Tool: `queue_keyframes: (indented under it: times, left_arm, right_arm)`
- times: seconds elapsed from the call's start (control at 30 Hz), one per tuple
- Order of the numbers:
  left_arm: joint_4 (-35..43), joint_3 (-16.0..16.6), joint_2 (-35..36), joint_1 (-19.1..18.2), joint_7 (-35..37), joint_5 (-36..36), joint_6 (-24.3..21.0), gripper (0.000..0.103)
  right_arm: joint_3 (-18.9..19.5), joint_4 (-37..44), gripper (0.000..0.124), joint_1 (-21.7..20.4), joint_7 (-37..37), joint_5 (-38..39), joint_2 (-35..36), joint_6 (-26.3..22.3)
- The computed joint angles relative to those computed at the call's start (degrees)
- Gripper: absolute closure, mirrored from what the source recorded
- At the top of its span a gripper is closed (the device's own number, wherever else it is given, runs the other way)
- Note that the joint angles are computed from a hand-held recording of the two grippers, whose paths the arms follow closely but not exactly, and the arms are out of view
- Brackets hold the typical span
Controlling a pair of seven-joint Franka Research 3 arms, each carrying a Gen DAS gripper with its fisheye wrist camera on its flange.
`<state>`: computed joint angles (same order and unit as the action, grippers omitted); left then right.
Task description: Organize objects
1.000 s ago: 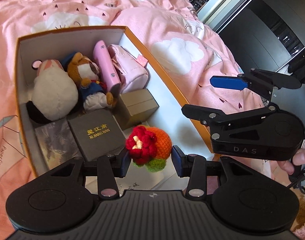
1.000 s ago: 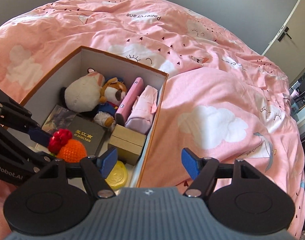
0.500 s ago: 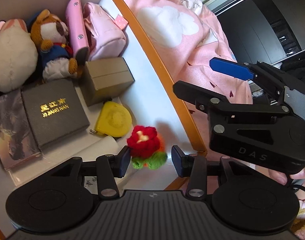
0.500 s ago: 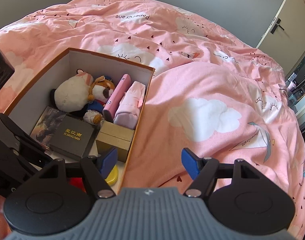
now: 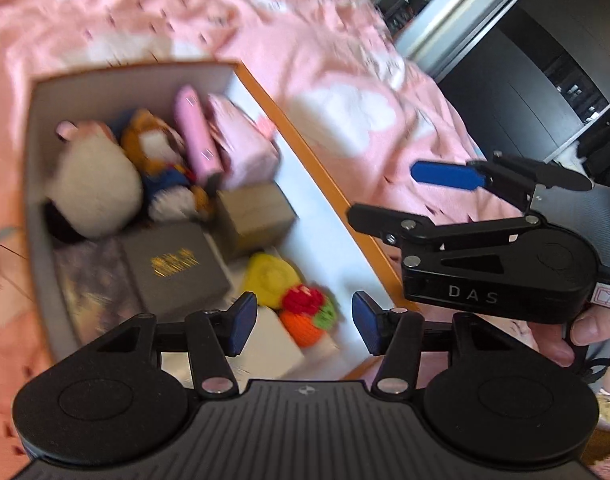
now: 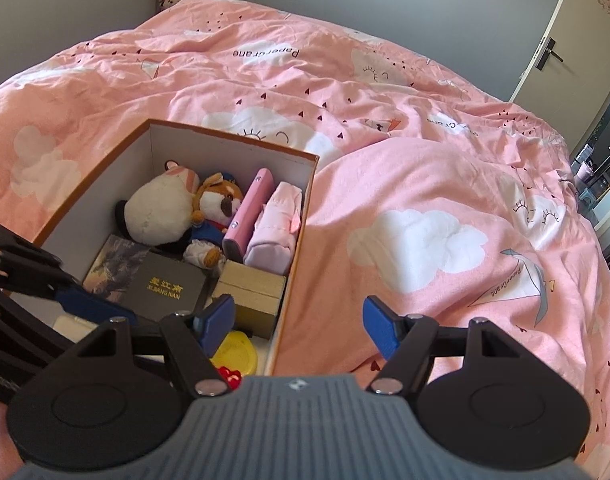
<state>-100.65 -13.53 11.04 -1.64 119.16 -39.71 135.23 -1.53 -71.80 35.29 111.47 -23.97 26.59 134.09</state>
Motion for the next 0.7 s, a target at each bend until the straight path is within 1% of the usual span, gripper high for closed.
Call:
queue_keyframes:
  times: [0.1,0.13,0.17,0.2,0.27,0.3,0.4,0.47,0.53,0.6,0.67,0.7]
  left_arm:
    - [-5.7,0.4,-4.1,-0.7,1.0,-0.3,10.3,0.04]
    - [-7.2,0.5,-5.1,-1.0,1.4,-0.9,13.6,0.038]
    - [-8.6,0.7,-6.1,-1.2,1.9,-1.8,16.5,0.033]
    - [-9.8,0.8,-6.9,-1.4,2.5,-3.1,19.3,0.03]
    - [-11.3,1.2,-8.0,-1.9,3.8,-5.5,24.3,0.015]
    - [-12.0,1.4,-8.5,-2.2,4.0,-5.8,26.6,0.015]
    - [-14.3,2.4,-9.9,-2.9,3.0,-2.7,32.6,0.015]
    - [-16.1,3.0,-10.7,-3.3,1.5,1.0,36.8,0.008]
    - [-18.1,3.7,-11.8,-3.7,0.6,1.8,41.1,0.006]
    - [-19.5,4.7,-12.8,-3.9,-1.3,4.0,43.2,0.006]
    - [-20.5,5.7,-13.3,-3.7,-6.1,9.3,44.2,0.006]
    - [-20.8,6.2,-13.4,-4.0,-7.0,10.5,44.6,0.006]
  right_arm:
    - [-0.9,1.0,0.049,1.3,2.6,-1.9,0.7,0.0]
    - [-1.2,1.3,0.047,1.8,3.7,-2.7,0.9,0.1]
    - [-1.3,1.4,0.044,2.1,4.5,-3.2,1.1,0.4]
    - [-1.2,1.4,0.044,2.3,5.1,-3.4,1.1,0.7]
    - [-1.1,1.5,0.041,2.8,6.7,-3.5,1.2,1.6]
    - [-1.1,1.3,0.039,3.1,7.8,-3.7,1.1,2.3]
    - [-2.1,0.0,0.034,4.9,13.1,-6.2,0.5,5.2]
    - [-2.6,-1.7,0.032,5.8,17.2,-8.2,-0.2,7.8]
    - [-3.0,-3.5,0.029,6.7,21.8,-10.2,-1.1,10.4]
    - [-3.7,-5.1,0.024,7.8,26.6,-13.1,-1.9,12.6]
    - [-4.6,-6.2,0.023,9.3,31.3,-17.4,-2.5,13.5]
    - [-5.0,-6.6,0.022,10.0,33.6,-19.8,-2.7,13.8]
